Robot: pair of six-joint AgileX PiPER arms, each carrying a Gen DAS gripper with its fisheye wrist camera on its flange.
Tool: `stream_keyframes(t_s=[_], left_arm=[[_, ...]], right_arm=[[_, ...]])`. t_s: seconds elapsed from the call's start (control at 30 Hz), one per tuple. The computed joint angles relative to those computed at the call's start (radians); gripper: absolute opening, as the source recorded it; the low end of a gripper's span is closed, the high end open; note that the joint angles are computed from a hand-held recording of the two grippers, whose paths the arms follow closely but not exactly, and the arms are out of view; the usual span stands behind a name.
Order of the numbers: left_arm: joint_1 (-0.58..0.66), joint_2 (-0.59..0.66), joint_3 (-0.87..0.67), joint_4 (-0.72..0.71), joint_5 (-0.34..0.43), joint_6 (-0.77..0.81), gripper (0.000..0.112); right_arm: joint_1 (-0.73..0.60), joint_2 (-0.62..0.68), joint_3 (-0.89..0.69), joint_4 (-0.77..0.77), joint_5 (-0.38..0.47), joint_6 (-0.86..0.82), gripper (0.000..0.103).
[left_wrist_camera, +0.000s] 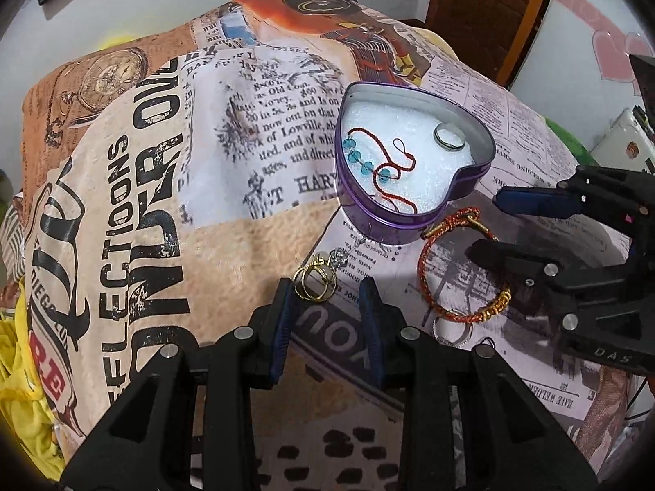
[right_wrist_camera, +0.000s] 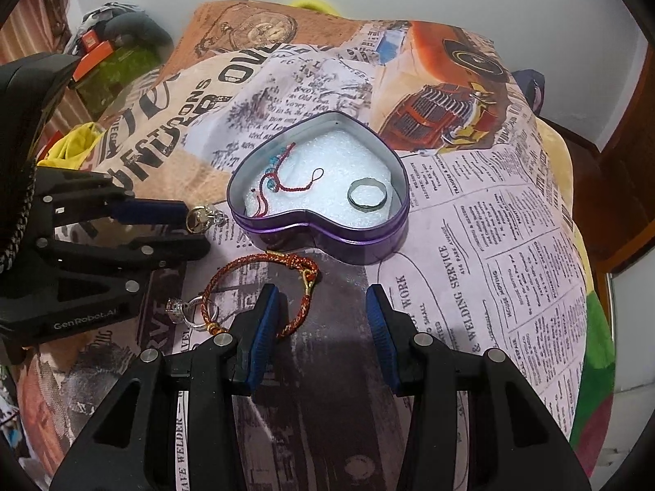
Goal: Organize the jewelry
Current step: 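Grasp a gold earring with the left tool while the right tool grasps the orange wire bracelet, then carry the earring with the left tool while the right tool carries the bracelet to the tin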
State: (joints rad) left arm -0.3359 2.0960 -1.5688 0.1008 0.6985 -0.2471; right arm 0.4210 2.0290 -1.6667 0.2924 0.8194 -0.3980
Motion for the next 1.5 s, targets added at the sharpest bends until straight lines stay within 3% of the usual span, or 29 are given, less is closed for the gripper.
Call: stream_keyframes(t_s=[0.1,0.17,0.2,0.37,0.47,0.63,0.9,1.0,1.17,1.5], left_arm=[[-0.008,-0.002,0.011,0.027,-0.014,-0.019,0.018],[-0.019,-0.004,0.017,0.054,-0.021,-0.037,0.016],[-0.021,-0.007,0.023,0.055,-0.026,-0.034,0.009],[-0.027,-0.023,0.051,0.071,-0.047,-0.049,0.004],[-0.028,-0.041,0.077,0.075,-0.06,-0.064,0.004],[-0.014,-0.095,0.142,0.002,-0.089,-0.039,0.001],[-0.03,-0.208,0.241,0.012,-0.116,-0.095,0.001],[-0.027,-0.257,0.277,-0.095,-0.131,-0.007,0.001],[-0.047,-0.293,0.307,-0.154,-0.097,0.032,0.001],[-0.115,-0.325,0.338,0.051,-0.044,-0.172,0.003]], right_arm=[[0.006,0.007,0.001,-0.004,-0.015,-0.001,0.04],[0.011,0.011,-0.001,-0.007,-0.025,0.003,0.04],[0.013,0.012,0.0,-0.005,-0.03,0.002,0.038],[0.018,0.017,0.0,0.005,-0.037,-0.015,0.01],[0.018,0.013,0.007,0.007,-0.043,-0.014,0.007],[0.004,-0.008,0.03,0.045,-0.038,-0.028,0.006],[-0.01,-0.081,0.098,0.072,-0.048,-0.04,0.005],[-0.014,-0.109,0.109,0.075,-0.052,-0.036,0.005],[-0.014,-0.15,0.132,0.068,-0.063,-0.03,0.005],[-0.022,-0.22,0.201,0.071,-0.091,-0.034,0.005]])
